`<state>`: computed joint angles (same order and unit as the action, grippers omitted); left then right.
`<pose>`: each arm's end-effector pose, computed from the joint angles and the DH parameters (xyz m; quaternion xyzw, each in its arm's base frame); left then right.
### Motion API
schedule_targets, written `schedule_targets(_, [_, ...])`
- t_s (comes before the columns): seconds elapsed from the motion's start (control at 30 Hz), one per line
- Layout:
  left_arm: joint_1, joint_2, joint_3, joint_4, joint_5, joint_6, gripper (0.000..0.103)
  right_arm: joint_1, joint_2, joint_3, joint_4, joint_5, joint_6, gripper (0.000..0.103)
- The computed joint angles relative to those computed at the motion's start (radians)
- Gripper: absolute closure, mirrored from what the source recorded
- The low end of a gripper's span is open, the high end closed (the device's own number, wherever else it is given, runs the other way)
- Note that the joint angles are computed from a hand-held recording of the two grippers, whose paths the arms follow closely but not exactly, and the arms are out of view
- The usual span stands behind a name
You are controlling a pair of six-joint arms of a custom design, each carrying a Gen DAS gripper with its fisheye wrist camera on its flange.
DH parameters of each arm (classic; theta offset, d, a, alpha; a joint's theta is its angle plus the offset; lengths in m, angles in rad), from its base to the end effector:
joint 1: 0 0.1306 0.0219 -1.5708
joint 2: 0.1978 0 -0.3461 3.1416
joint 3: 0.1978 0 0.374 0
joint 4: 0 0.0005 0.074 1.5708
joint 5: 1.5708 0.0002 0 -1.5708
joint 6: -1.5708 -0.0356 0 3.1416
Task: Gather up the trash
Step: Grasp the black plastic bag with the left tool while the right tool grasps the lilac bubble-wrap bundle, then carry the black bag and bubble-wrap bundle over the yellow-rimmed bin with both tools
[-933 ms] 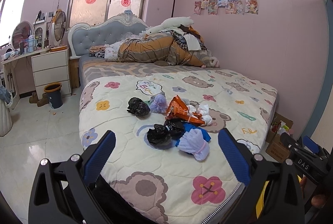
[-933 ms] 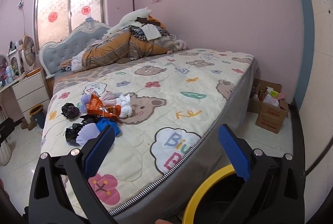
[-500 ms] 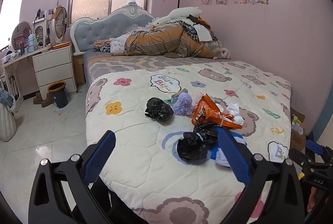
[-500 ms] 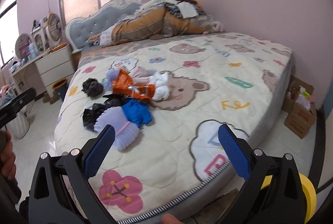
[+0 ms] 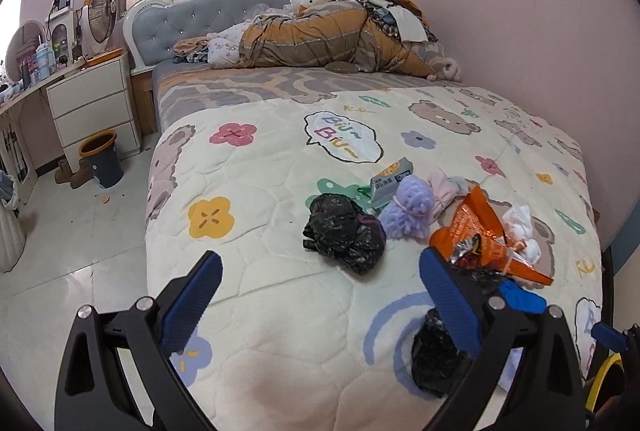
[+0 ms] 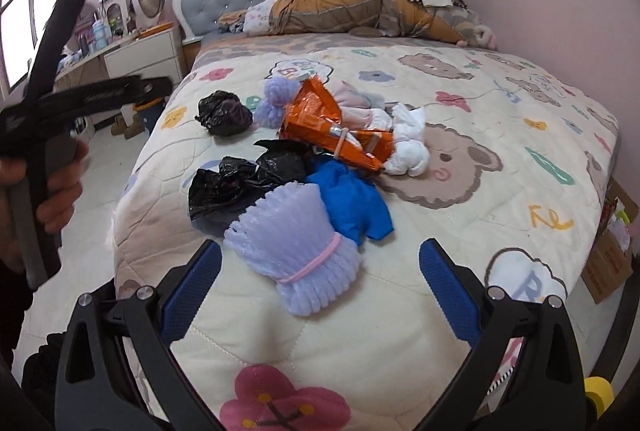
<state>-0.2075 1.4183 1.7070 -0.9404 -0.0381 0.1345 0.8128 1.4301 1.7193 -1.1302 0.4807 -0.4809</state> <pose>0.4729 -0.0987 0.5162 0.0243 0.8958 -0.0586 0.4399 0.3357 0.3299 0.5040 -0.0661 0.9089 0.0314 0.4106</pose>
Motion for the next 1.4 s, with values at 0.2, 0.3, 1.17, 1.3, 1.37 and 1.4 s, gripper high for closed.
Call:
schedule_targets(0.2, [0.01,0.141,0.128,-0.04,0.006,0.019,0.008,-0.017,0.062,0.05,-0.043,-0.012,0.004,0.008])
schedule_targets(0.3, [0.01,0.192,0.173,-0.05,0.009,0.041,0.008,-0.031,0.078,0.06,-0.043,-0.03,-0.01,0.008])
schedule_targets(1.17, [0.02,0.146,0.051,0.05,0.28,0.104,0.069,-0.022,-0.004,-0.013,-0.026,-0.063,-0.113,0.045])
schedule_targets(1.3, [0.02,0.083,-0.001,0.063,0.31,0.093,0.069,0.005,-0.06,-0.036,-0.036,-0.047,-0.15,0.045])
schedule_targets(1.37, [0.015,0.049,-0.028,0.069,0.306,0.089,0.069,0.023,-0.092,-0.051,-0.037,-0.026,-0.166,0.045])
schedule_targets(1.4, [0.014,0.03,-0.042,0.073,0.312,0.092,0.069,0.031,-0.105,-0.054,-0.043,-0.013,-0.173,0.045])
